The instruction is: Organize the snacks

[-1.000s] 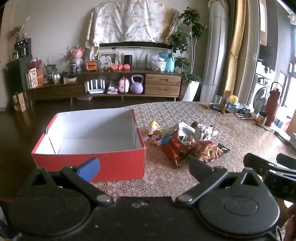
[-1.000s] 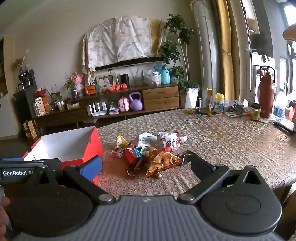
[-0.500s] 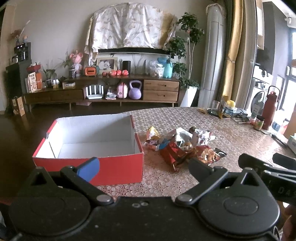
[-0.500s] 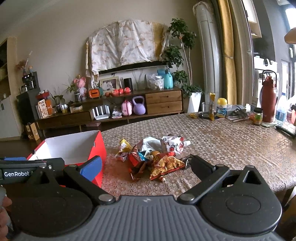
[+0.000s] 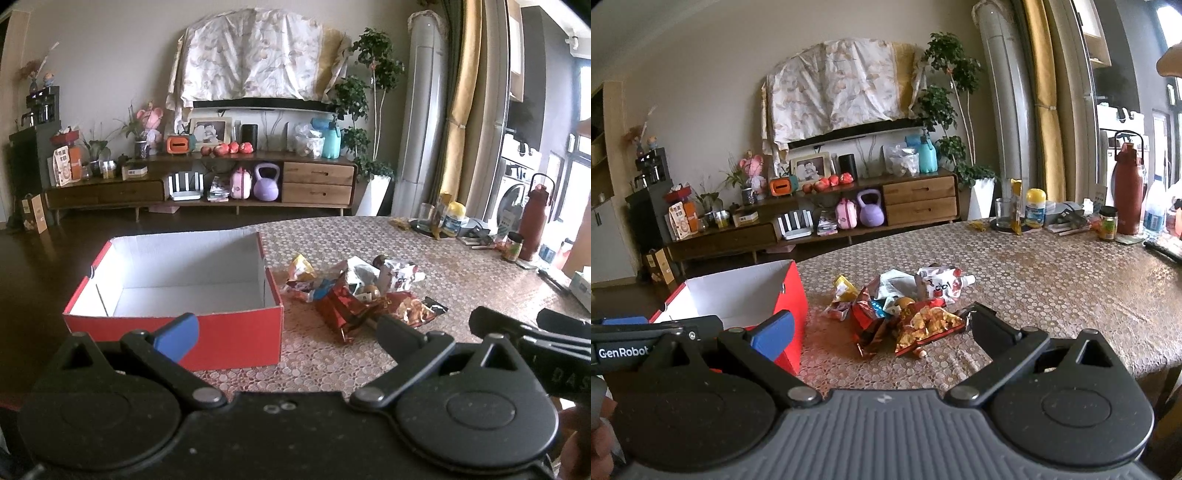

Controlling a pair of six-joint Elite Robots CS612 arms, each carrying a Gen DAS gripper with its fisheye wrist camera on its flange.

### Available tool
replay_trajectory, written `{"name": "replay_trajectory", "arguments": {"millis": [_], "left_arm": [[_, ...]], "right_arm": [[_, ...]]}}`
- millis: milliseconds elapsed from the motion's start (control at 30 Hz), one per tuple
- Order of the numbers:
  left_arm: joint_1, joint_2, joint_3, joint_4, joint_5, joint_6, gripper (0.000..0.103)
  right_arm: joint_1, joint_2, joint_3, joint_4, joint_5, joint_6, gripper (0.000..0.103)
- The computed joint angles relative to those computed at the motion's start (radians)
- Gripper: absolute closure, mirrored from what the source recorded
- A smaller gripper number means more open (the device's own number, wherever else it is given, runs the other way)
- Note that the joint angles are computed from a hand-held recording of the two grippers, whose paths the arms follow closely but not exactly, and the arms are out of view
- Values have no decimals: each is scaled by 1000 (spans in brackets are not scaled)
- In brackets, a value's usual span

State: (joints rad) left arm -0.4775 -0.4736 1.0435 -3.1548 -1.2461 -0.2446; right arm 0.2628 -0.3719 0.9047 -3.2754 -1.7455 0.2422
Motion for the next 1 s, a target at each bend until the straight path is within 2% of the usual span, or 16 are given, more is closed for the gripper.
{"name": "replay_trajectory", "arguments": {"millis": [1000], "left_arm": [[-1, -4, 7, -11, -8, 1, 0]], "right_arm": [[0, -1, 6, -18, 22, -4, 0]]}}
